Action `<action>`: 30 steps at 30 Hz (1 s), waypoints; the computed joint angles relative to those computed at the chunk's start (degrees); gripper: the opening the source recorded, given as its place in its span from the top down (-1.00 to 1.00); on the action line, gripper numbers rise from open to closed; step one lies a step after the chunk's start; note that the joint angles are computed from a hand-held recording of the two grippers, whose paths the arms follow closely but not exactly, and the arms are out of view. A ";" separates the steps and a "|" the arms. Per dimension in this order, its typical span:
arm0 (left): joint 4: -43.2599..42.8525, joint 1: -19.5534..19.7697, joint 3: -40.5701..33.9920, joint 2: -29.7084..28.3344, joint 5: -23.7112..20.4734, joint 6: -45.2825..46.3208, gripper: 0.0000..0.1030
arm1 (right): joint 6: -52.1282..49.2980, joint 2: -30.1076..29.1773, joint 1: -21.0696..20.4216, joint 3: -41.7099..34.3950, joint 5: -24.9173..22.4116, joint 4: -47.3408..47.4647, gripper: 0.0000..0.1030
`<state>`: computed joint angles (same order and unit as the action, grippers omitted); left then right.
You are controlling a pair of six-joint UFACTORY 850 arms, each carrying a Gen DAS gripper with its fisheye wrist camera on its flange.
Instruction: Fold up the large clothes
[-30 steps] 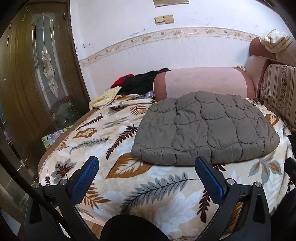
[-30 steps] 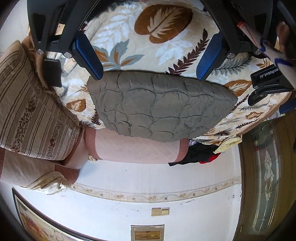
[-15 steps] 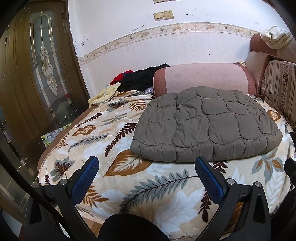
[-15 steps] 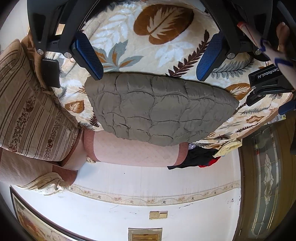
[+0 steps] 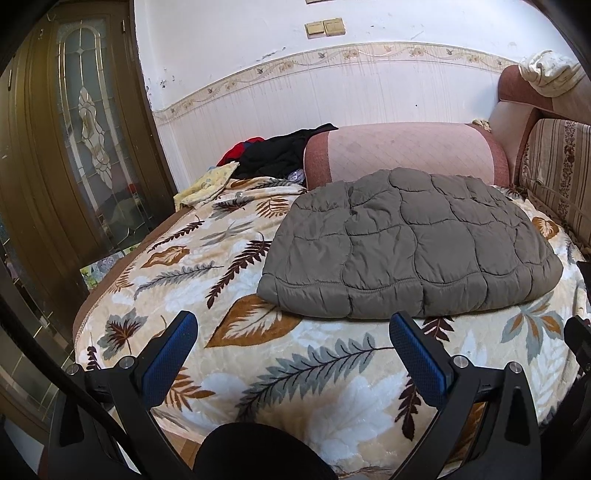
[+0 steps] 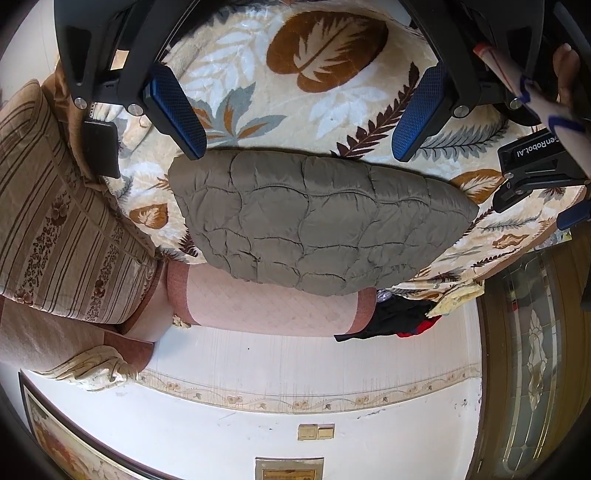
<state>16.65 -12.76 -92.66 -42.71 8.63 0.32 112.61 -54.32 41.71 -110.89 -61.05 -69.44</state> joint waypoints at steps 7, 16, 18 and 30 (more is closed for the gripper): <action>-0.22 0.05 0.18 0.06 0.00 0.23 -1.00 | 0.05 -0.08 -0.01 0.01 0.10 0.18 -0.99; -0.63 0.14 0.41 0.06 0.06 0.81 -1.00 | -0.03 -0.10 -0.13 0.15 0.43 0.84 -0.99; -1.63 0.10 0.38 0.05 0.08 1.80 -1.00 | 0.08 -0.10 -0.15 0.21 0.40 0.82 -0.98; -0.47 0.12 0.33 0.02 -0.06 0.69 -1.00 | 0.10 -0.01 -0.31 0.47 0.74 1.15 -0.98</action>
